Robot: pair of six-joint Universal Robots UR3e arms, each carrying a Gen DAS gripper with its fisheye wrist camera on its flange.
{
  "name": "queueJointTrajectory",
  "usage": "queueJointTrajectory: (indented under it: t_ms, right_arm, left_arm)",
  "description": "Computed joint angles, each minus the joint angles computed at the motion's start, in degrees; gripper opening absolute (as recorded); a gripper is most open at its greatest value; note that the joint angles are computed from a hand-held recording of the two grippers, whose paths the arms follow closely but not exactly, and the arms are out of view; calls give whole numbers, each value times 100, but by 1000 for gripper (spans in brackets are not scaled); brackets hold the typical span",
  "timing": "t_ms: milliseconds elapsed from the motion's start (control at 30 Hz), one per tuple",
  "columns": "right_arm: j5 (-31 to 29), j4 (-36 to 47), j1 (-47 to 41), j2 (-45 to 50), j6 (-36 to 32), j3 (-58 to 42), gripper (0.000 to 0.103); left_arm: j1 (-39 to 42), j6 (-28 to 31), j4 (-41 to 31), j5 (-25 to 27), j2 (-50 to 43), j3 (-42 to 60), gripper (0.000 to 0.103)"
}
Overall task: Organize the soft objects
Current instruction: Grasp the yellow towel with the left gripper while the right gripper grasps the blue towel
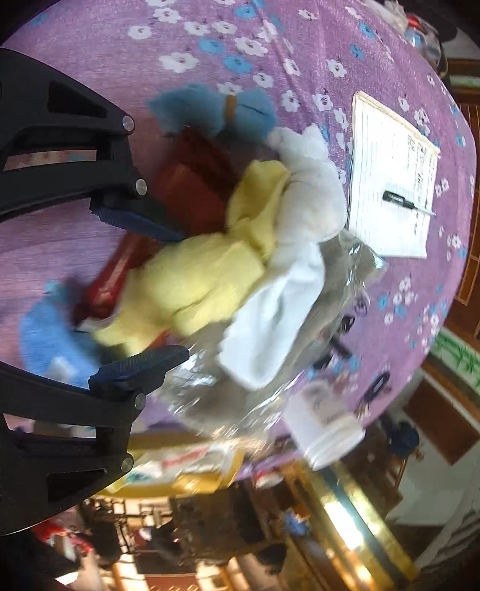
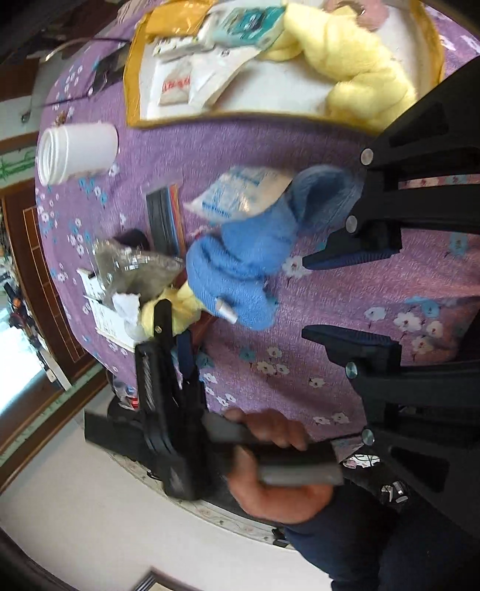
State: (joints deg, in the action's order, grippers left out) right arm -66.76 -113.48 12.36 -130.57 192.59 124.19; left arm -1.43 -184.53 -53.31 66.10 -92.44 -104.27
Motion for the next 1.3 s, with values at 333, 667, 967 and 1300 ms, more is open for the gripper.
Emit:
queueJointTrajectory:
  t_ms: [333, 667, 967, 1300]
  right_arm:
    - [-378, -116, 373, 351, -145, -99, 31]
    - [-1108, -1147, 753, 1843, -400, -401, 31]
    - [-1211, -1518, 608, 2366, -871, -379, 76]
    - [-1400, -1616, 553, 2156, -624, -213, 42]
  left_arm:
    - [534, 594, 465, -370, 881, -1121, 41]
    - [3003, 3808, -3976, -908, 4908, -2122, 41]
    - [4725, 5901, -6566, -605, 6211, -1971, 41]
    - [2648, 3645, -3159, -232, 5360, -3150, 41]
